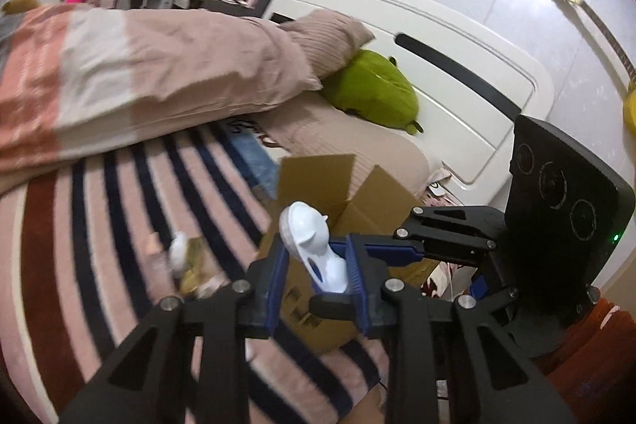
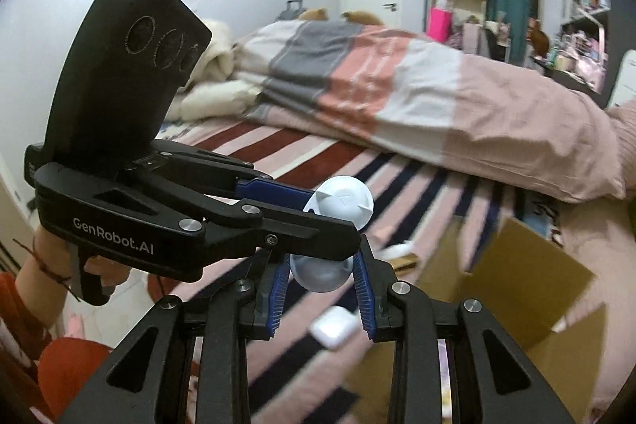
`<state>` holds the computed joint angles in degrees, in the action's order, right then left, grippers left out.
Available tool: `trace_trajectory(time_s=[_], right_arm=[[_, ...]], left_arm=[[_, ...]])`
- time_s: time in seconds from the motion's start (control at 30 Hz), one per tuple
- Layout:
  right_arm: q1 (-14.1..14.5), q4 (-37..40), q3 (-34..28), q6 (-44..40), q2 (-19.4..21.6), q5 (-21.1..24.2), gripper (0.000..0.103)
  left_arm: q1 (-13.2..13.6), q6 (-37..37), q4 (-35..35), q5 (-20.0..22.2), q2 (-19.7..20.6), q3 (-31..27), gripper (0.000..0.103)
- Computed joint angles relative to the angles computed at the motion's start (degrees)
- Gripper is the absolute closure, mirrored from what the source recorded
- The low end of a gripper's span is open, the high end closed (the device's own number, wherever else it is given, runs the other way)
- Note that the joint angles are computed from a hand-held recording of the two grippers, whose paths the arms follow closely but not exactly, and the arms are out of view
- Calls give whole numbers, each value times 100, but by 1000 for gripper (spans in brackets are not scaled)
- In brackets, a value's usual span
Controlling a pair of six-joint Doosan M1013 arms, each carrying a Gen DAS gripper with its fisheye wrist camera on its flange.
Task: Organize rigid objects
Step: 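Carry the white item with the right gripper into the box and release, then reach the right gripper to the white earbud case and grasp it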
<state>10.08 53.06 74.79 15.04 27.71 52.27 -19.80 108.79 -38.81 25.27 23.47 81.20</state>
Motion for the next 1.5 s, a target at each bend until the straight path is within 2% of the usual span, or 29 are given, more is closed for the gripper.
trace_trajectory(time_s=[0.17,0.37,0.43,0.5,0.57,0.6,0.67,0.7,0.77,0.83,1.03,1.2,1.33,1.4,1.5], right_arm=[[-273,-132,-178,329,76,-3,77],[-446,-923,-627,1273,331,327,77],[-447,-1219,-724,1492,396,377,77],[-448,-1474,-791,1676,439,423,77],[-439,-1665,-828,1860,466,422,74],[-418,-1835,-805,1979,456,315,71],[-395,-1979,-732,2048,409,131,51],[-409,-1914,-692,1998,382,119,50],[-410,-1869,-677,1985,367,171,49],[-406,-1744,-629,1905,326,214,49],[-268,-1053,-340,1207,97,112,49],[-31,-586,-126,714,-59,263,49],[253,-593,11,605,-76,375,49],[406,-752,38,734,-21,412,49],[589,-1036,173,1051,44,339,49]], left_arm=[[-163,-479,624,645,493,-842,77],[-228,-903,958,1544,1020,-1656,77],[-260,-1081,1171,1719,1131,-1832,77],[-312,-1462,1638,1804,1188,-1936,66],[-349,-1796,2045,1688,1140,-1874,32],[-355,-1828,2130,1603,1094,-1813,29],[-356,-1863,2289,1450,961,-1652,27],[-352,-1887,2342,1365,892,-1564,27],[-337,-2050,2534,1121,715,-1329,22],[-327,-2333,2861,959,556,-1117,22],[-247,-3916,4407,167,-138,-88,22],[-137,-5497,5826,-264,-608,732,22],[-17,-6479,6634,-488,-881,1312,21],[6,-7100,7276,-517,-969,1578,21],[79,-7478,7600,-599,-1033,1879,21]])
